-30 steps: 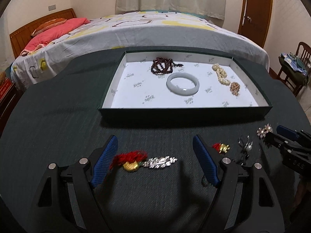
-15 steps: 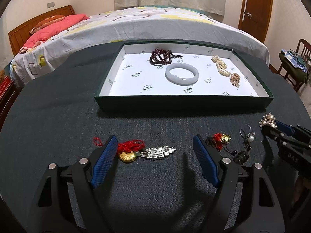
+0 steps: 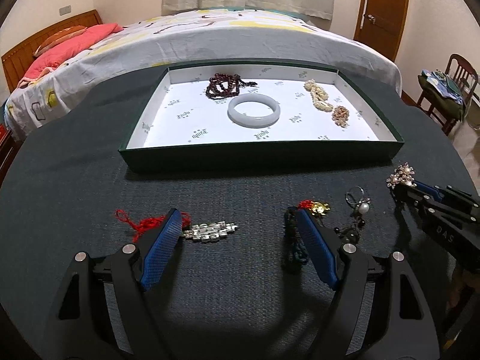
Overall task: Organize jewelry
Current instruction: 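Grip the pearl brooch with the right tool while the left tool grasps the black cord pendant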
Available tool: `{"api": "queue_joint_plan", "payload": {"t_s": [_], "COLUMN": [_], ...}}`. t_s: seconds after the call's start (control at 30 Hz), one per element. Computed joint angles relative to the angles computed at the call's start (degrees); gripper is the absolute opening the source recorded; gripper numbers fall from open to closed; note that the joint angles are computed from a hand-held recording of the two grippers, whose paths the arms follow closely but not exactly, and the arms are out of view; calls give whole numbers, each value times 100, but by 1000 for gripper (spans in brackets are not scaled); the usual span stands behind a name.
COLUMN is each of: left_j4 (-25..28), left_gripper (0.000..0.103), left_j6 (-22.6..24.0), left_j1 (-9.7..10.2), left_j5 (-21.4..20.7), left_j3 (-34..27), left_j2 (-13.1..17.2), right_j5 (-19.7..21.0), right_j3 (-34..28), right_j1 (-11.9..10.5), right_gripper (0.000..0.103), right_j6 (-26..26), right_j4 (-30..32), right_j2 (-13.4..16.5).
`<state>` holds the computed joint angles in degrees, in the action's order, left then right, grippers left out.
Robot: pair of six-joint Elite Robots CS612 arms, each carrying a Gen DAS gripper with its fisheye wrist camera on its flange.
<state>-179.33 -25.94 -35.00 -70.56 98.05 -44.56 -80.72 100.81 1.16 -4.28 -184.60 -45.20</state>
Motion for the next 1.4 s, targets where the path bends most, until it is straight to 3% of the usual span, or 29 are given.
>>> {"api": "queue_joint_plan", "payload": {"t_s": [0.6,0.67,1.0,1.13,1.27,1.4], "left_j4": [51,89,121,75,37,-36], "left_gripper": [76,67,43,23,12,10], "left_j6": [254,249,232,300,293,254], "left_j1": [-79,-64,15,45,75,89], "left_j5": [-430,-476,-659,-785,-895,-975], "left_j3": [-106,-126,-104,-102,-104,-86], "left_j2": [83,96,104,106,114,116], "right_j5": [124,145,192,191,194,179], "right_j3": [18,16,16,17,19,23], "right_j1": [-41,-45,-54,-54,-54,-53], "right_gripper": [17,17,17,17,17,17], "right_j6": [76,80,107,104,109,117], "right_j4": [23,49,62,61,59,29], "right_j2": [-4,-6,-4,-5,-6,-4]}}
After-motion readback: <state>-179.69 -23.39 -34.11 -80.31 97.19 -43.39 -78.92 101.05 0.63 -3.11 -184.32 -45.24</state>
